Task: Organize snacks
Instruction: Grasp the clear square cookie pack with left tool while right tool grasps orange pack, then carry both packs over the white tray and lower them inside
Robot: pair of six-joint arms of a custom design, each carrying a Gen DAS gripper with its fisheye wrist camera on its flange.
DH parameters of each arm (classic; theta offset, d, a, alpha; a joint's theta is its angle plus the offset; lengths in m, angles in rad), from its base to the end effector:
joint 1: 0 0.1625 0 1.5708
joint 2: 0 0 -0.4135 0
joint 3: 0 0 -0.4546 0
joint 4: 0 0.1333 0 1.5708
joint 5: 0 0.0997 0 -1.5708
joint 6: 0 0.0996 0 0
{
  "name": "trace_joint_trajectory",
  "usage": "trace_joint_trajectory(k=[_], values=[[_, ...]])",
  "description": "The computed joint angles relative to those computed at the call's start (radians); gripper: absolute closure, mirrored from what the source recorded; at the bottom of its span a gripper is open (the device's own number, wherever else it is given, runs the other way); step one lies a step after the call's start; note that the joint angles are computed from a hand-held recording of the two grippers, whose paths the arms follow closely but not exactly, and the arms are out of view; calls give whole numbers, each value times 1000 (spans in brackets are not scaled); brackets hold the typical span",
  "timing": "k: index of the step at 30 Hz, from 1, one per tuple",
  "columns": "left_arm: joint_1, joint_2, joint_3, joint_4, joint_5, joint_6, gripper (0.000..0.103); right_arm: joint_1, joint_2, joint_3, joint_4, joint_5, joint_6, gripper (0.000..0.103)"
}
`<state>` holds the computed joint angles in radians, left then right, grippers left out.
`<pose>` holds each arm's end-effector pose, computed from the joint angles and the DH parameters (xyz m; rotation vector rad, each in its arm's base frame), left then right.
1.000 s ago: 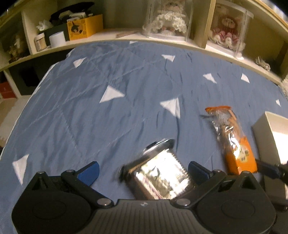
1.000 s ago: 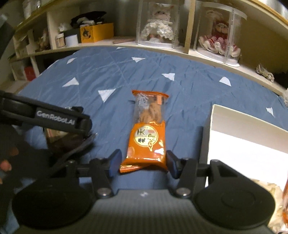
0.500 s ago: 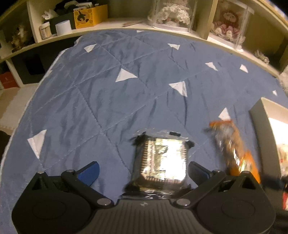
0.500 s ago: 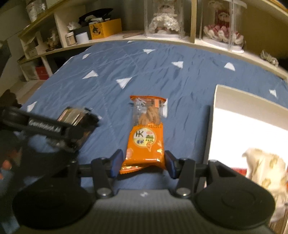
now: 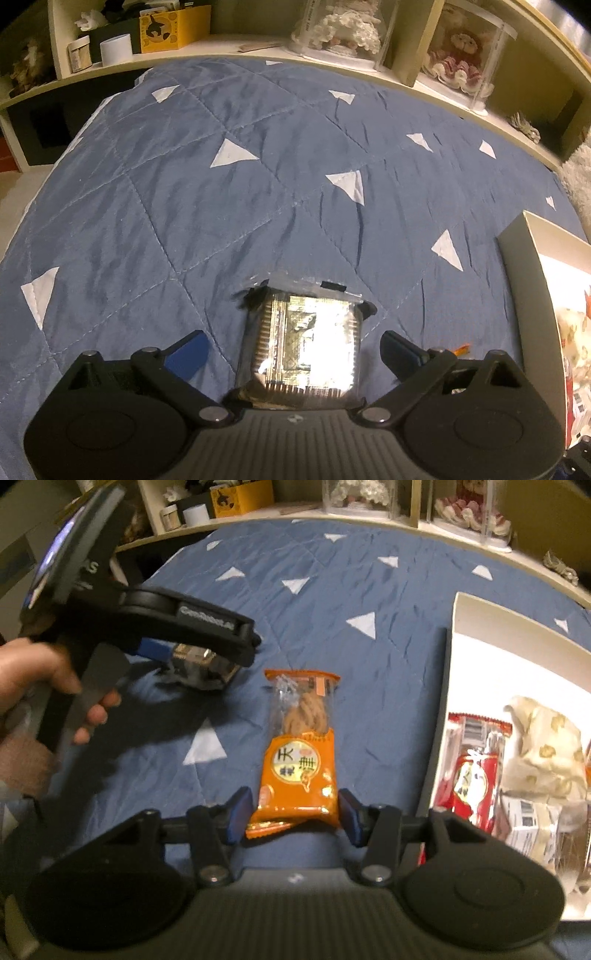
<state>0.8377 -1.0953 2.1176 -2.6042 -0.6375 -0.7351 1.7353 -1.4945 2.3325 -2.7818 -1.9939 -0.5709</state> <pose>-0.1939 -0.5341 0.0840 -0.0089 2.3350 -0.7976 0.1667 -0.4402 0.1886 0.8464 -2.4937 0.3722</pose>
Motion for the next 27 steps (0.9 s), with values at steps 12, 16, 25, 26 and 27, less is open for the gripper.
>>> trace_joint_trajectory(k=[12,16,25,26,27], values=[[-5,7,-19,78,41,-62,27,-13,130,-36,-112,-31,-39,45],[-14,9,-15,54,35,-46,40,-7,140,-32,-132,-37,-64,53],[-52,-43,35,-13,7,-46,41,-7,114,-18,-145,-6,-80,56],[-60,-51,41,-16,9,-50,41,-7,108,-16,-148,3,-78,56],[-69,-60,47,-22,13,-52,41,-9,89,-11,-139,16,-77,56]])
